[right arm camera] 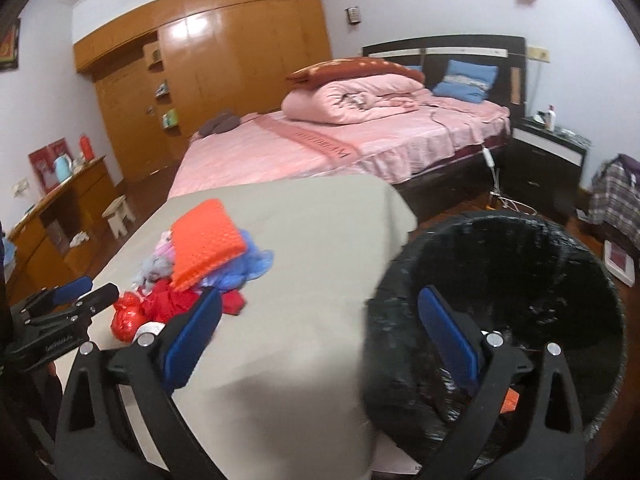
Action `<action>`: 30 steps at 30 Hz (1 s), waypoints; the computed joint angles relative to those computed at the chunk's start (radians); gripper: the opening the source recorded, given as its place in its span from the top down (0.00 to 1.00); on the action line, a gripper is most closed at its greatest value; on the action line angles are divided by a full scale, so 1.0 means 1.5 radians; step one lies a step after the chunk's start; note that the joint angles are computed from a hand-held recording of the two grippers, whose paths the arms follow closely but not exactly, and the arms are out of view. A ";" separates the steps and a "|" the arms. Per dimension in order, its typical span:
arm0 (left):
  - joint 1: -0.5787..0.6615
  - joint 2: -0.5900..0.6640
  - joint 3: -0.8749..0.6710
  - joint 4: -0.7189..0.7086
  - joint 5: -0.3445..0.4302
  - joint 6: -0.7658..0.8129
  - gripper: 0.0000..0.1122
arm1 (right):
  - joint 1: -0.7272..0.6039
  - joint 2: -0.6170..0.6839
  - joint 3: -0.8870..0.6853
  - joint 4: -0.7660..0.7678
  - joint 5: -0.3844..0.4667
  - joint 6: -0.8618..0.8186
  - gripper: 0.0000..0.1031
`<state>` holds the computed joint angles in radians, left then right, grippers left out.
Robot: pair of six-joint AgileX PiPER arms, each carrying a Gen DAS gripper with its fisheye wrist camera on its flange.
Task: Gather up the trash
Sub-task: 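Grasp the red plastic bag with the left gripper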
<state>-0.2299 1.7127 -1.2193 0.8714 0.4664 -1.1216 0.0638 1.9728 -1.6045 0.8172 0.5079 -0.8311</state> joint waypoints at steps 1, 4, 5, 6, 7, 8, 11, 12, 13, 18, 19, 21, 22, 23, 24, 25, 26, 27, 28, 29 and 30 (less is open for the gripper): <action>0.014 0.002 0.007 0.001 -0.003 -0.001 0.40 | 0.008 0.003 -0.002 -0.003 -0.004 0.000 0.07; 0.045 0.009 0.024 -0.008 -0.015 0.008 0.40 | 0.028 0.014 -0.010 -0.023 -0.013 0.017 0.07; 0.053 0.013 0.027 -0.013 -0.021 0.011 0.40 | 0.032 0.016 -0.010 -0.027 -0.016 0.019 0.07; 0.060 0.017 0.029 -0.022 -0.026 0.016 0.40 | 0.038 0.025 -0.018 -0.042 -0.016 0.032 0.07; 0.069 0.022 0.031 -0.038 -0.032 0.027 0.40 | 0.041 0.030 -0.024 -0.051 -0.015 0.039 0.07; 0.077 0.026 0.032 -0.049 -0.039 0.035 0.40 | 0.045 0.035 -0.029 -0.059 -0.015 0.044 0.07; 0.092 0.045 0.029 -0.079 -0.055 0.060 0.40 | 0.054 0.041 -0.026 -0.070 -0.023 0.044 0.07; 0.093 0.053 0.025 -0.087 -0.058 0.066 0.40 | 0.056 0.044 -0.028 -0.074 -0.023 0.046 0.07; 0.097 0.059 0.021 -0.102 -0.061 0.081 0.40 | 0.059 0.048 -0.032 -0.082 -0.025 0.054 0.07; 0.103 0.087 0.002 -0.153 -0.062 0.122 0.40 | 0.068 0.064 -0.042 -0.097 -0.027 0.066 0.07; 0.105 0.091 0.003 -0.166 -0.066 0.133 0.41 | 0.070 0.067 -0.044 -0.100 -0.027 0.069 0.07; 0.108 0.095 0.005 -0.192 -0.073 0.157 0.47 | 0.073 0.069 -0.044 -0.100 -0.025 0.068 0.07; 0.112 0.099 0.003 -0.236 -0.079 0.203 0.50 | 0.074 0.072 -0.046 -0.102 -0.023 0.069 0.07; 0.116 0.099 0.005 -0.272 -0.088 0.238 0.60 | 0.076 0.073 -0.047 -0.102 -0.022 0.070 0.07; 0.117 0.099 0.009 -0.296 -0.097 0.261 0.65 | 0.077 0.075 -0.050 -0.103 -0.021 0.071 0.07; 0.116 0.099 0.011 -0.294 -0.100 0.258 0.65 | 0.078 0.077 -0.053 -0.104 -0.019 0.072 0.07; 0.113 0.099 0.012 -0.283 -0.103 0.246 0.67 | 0.080 0.078 -0.053 -0.104 -0.019 0.072 0.07; 0.112 0.098 0.013 -0.278 -0.105 0.241 0.68 | 0.081 0.079 -0.054 -0.104 -0.019 0.072 0.07; 0.112 0.094 0.018 -0.268 -0.110 0.229 0.68 | 0.083 0.081 -0.057 -0.104 -0.017 0.073 0.07; 0.111 0.089 0.021 -0.258 -0.111 0.217 0.69 | 0.085 0.082 -0.058 -0.104 -0.017 0.074 0.07; 0.111 0.082 0.026 -0.249 -0.113 0.206 0.69 | 0.086 0.084 -0.061 -0.105 -0.014 0.075 0.07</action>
<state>-0.0633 1.8362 -1.1800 0.4979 0.2964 -0.8130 0.1935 2.0984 -1.6956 0.6593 0.4862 -0.7186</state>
